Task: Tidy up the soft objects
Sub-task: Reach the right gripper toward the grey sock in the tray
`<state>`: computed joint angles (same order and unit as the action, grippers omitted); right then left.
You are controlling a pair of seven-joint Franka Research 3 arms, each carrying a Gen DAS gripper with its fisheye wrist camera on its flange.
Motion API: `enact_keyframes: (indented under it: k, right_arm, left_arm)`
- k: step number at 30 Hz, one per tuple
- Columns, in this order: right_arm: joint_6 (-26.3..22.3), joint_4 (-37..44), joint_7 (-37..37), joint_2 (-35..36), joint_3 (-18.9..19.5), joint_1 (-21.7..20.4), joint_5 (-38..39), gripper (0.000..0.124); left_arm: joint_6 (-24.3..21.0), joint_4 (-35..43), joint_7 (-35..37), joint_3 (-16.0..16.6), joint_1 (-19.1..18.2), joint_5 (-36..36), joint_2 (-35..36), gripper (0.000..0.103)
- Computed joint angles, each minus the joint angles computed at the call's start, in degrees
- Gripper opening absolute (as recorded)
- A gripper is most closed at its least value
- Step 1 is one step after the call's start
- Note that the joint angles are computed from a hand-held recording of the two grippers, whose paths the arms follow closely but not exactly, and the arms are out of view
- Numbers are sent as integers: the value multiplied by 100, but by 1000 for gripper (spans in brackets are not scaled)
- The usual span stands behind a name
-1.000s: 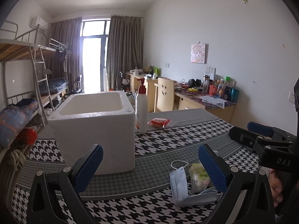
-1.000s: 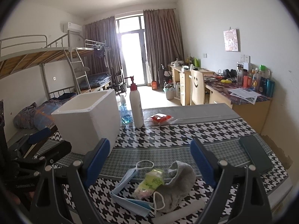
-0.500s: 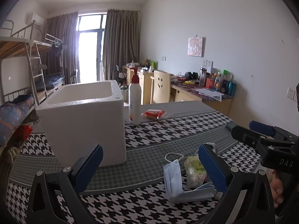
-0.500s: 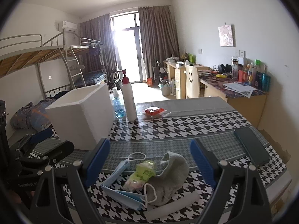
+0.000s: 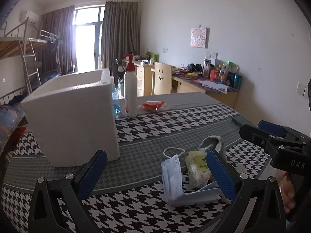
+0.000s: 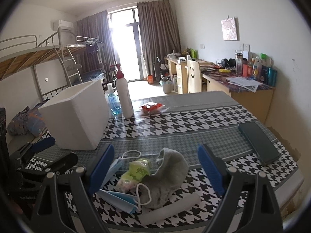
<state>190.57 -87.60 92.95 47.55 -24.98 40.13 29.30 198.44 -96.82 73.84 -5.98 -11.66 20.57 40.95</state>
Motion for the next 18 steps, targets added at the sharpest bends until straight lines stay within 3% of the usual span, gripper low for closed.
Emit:
enact_keyframes:
  k: [10, 18]
  right_arm:
    - [-177, 19, 242, 74, -92, -23, -115, 90]
    - [-382, -55, 673, 152, -412, 164, -318, 90]
  left_arm:
    - [-508, 341, -10, -625, 464, 401, 262, 102]
    - [-744, 506, 58, -675, 415, 377, 398, 102]
